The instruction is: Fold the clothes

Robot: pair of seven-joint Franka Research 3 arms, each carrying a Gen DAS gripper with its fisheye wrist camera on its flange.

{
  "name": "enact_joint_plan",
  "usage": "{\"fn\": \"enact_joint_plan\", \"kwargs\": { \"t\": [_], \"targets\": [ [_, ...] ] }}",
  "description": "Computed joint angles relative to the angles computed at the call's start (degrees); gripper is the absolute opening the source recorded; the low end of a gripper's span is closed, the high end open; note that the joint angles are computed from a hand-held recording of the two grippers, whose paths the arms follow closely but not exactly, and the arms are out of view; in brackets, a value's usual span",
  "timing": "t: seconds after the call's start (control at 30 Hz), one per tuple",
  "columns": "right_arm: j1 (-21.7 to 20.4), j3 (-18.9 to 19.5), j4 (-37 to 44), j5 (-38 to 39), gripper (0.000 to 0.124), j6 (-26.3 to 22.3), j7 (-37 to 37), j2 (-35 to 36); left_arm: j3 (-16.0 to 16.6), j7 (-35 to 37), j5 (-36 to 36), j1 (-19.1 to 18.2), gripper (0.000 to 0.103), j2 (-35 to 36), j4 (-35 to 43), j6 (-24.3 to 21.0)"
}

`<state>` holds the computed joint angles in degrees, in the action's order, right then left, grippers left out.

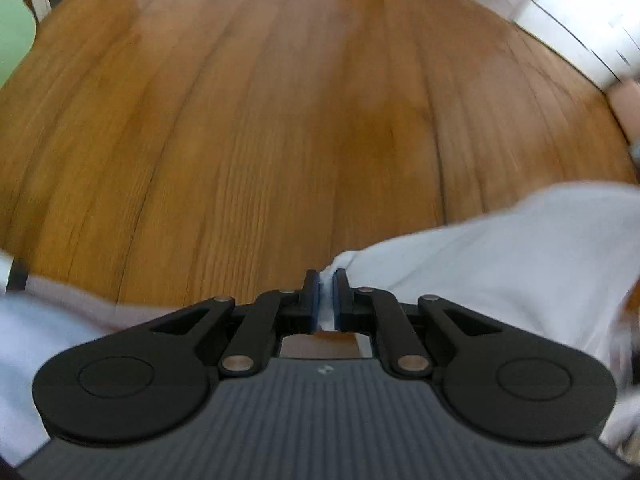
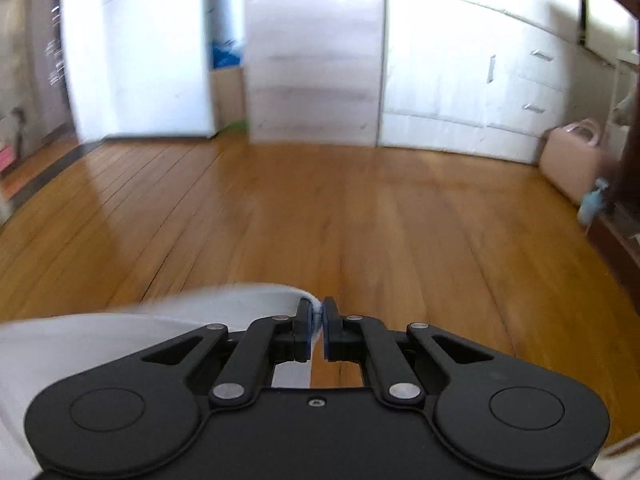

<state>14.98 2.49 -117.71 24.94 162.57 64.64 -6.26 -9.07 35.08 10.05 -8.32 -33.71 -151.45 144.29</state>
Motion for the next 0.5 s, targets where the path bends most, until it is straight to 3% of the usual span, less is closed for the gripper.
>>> {"fn": "enact_joint_plan", "kwargs": {
  "t": [0.07,0.17,0.33,0.5],
  "targets": [
    [-0.5,1.1,3.2,-3.9,0.006,1.6,5.7,4.0,-1.2,-2.9,3.6,4.2,0.006,7.1,3.7,3.9],
    [-0.4,1.2,4.6,-11.8,0.006,2.3,12.4,7.4,-1.7,-6.6,7.6,7.3,0.006,12.9,6.1,8.9],
    [-0.1,-0.2,7.6,-16.8,0.006,0.3,16.2,11.5,-1.5,-14.4,12.7,11.2,0.006,17.0,5.1,16.4],
    [0.0,-0.4,12.4,-16.8,0.006,-1.0,16.9,16.2,0.8,-16.5,13.3,13.2,0.005,20.0,3.6,23.0]
  ]
}}
